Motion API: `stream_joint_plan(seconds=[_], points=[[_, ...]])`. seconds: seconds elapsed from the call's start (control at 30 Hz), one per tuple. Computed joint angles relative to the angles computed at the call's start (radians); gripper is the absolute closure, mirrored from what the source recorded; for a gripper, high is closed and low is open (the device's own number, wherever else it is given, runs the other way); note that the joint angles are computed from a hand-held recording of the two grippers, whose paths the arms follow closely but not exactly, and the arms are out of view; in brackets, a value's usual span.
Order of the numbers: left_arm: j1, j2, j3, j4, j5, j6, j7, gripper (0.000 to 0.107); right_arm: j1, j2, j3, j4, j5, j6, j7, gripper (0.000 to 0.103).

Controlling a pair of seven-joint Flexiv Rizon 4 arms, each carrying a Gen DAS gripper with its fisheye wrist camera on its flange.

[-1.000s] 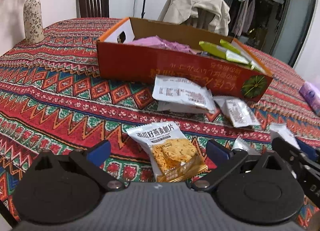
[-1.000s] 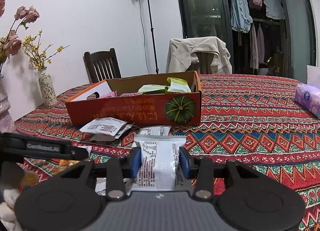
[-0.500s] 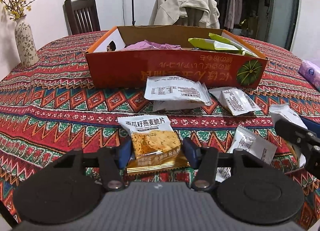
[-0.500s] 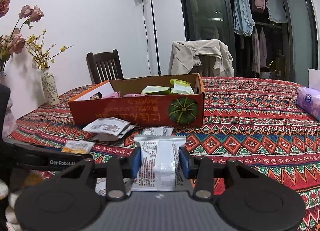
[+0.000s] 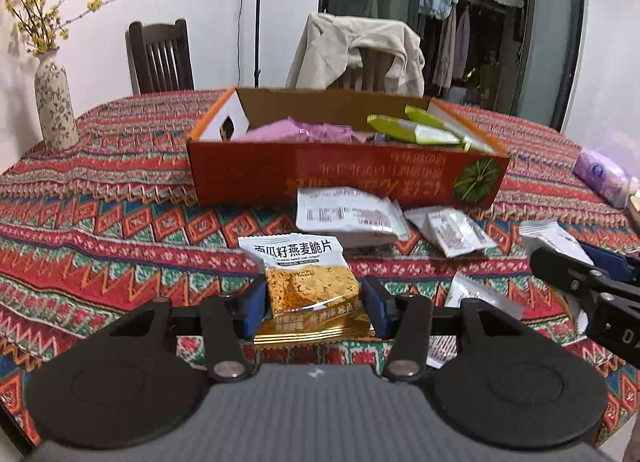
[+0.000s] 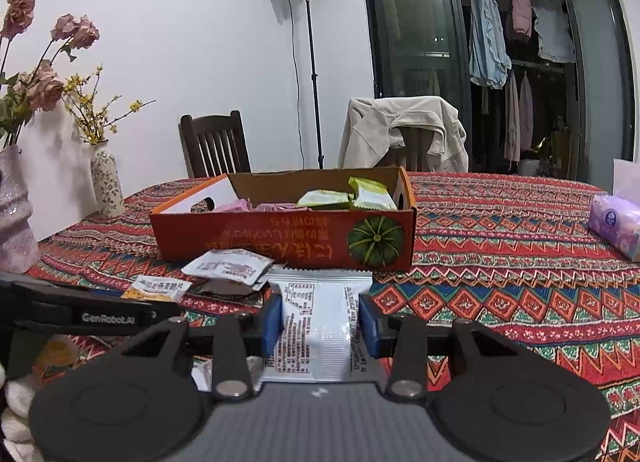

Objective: Organize snacks
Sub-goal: 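Carry the cracker packet and white sachet into the box and open both grippers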

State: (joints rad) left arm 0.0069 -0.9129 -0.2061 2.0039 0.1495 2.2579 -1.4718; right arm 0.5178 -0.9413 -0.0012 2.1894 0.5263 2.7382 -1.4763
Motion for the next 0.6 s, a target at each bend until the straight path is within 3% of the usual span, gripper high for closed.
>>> stream_joint_plan(seconds=[0.3, 0.6], points=[[0.049, 0.022, -0.022, -0.001, 0.074, 0.068, -0.030, 0.055, 0.021, 0.031, -0.021, -0.030, 0.041, -0.028, -0.050, 0.063], [0.071, 0.035, -0.049, -0.095, 0.128, 0.058, -0.058, 0.055, 0.021, 0.075, -0.051, -0.109, 0.065, -0.079, -0.124, 0.063]])
